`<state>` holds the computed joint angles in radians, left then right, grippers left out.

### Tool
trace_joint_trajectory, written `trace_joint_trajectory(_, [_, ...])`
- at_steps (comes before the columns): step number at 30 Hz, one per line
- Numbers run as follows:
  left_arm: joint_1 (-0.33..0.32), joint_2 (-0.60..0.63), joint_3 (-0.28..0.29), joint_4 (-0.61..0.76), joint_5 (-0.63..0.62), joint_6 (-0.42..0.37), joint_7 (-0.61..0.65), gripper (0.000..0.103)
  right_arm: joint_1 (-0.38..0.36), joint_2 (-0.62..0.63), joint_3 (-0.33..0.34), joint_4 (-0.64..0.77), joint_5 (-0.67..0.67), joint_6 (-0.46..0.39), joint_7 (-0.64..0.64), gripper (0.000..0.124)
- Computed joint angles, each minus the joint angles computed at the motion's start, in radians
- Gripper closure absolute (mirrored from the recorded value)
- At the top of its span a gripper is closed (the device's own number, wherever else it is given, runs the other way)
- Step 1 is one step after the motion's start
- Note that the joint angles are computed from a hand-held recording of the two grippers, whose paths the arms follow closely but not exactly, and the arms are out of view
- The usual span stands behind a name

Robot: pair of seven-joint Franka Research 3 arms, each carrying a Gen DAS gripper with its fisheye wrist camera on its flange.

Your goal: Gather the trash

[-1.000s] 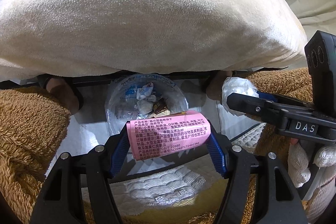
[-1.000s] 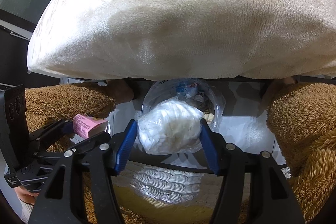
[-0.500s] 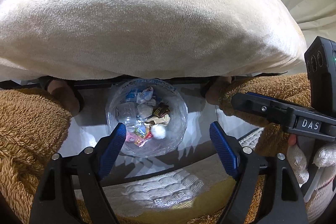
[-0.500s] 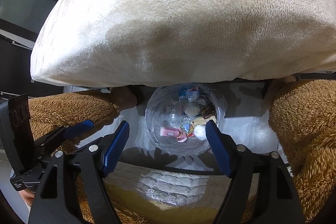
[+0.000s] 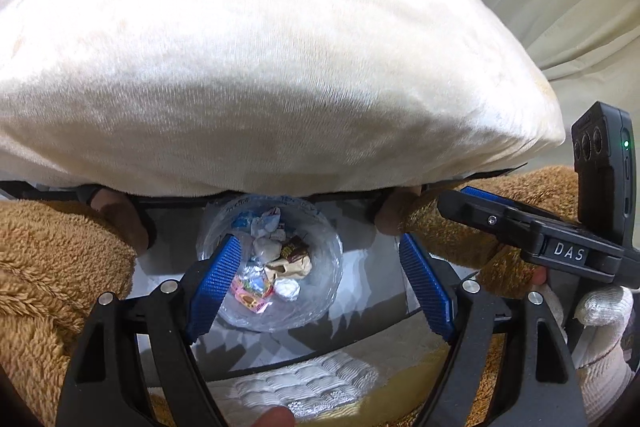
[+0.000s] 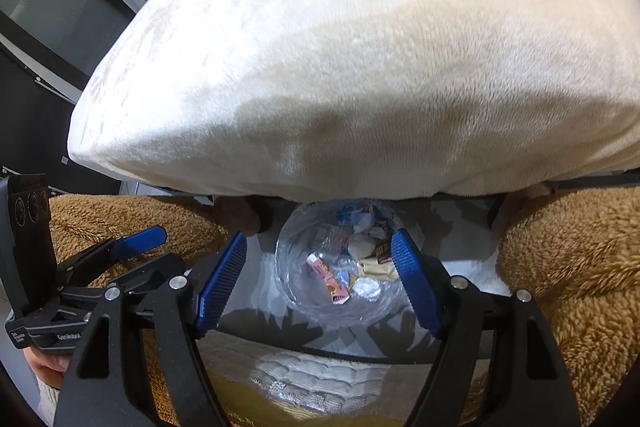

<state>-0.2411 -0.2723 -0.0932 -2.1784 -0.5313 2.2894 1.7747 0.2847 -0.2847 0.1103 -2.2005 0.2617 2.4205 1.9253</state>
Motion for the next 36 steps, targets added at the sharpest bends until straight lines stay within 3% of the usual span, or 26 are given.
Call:
trace_joint_trajectory(23, [-0.091,-0.087,0.060,-0.034,-0.052,0.391,0.198,0.023,-0.109,-0.109,0.090,-0.049,-0.324,0.264,0.080,0.050])
trace_joint_trajectory(36, [-0.171,-0.102,0.119,-0.039,-0.062,0.539,0.290,0.022,-0.242,-0.154,0.187,-0.063,-0.539,0.371,0.186,0.050])
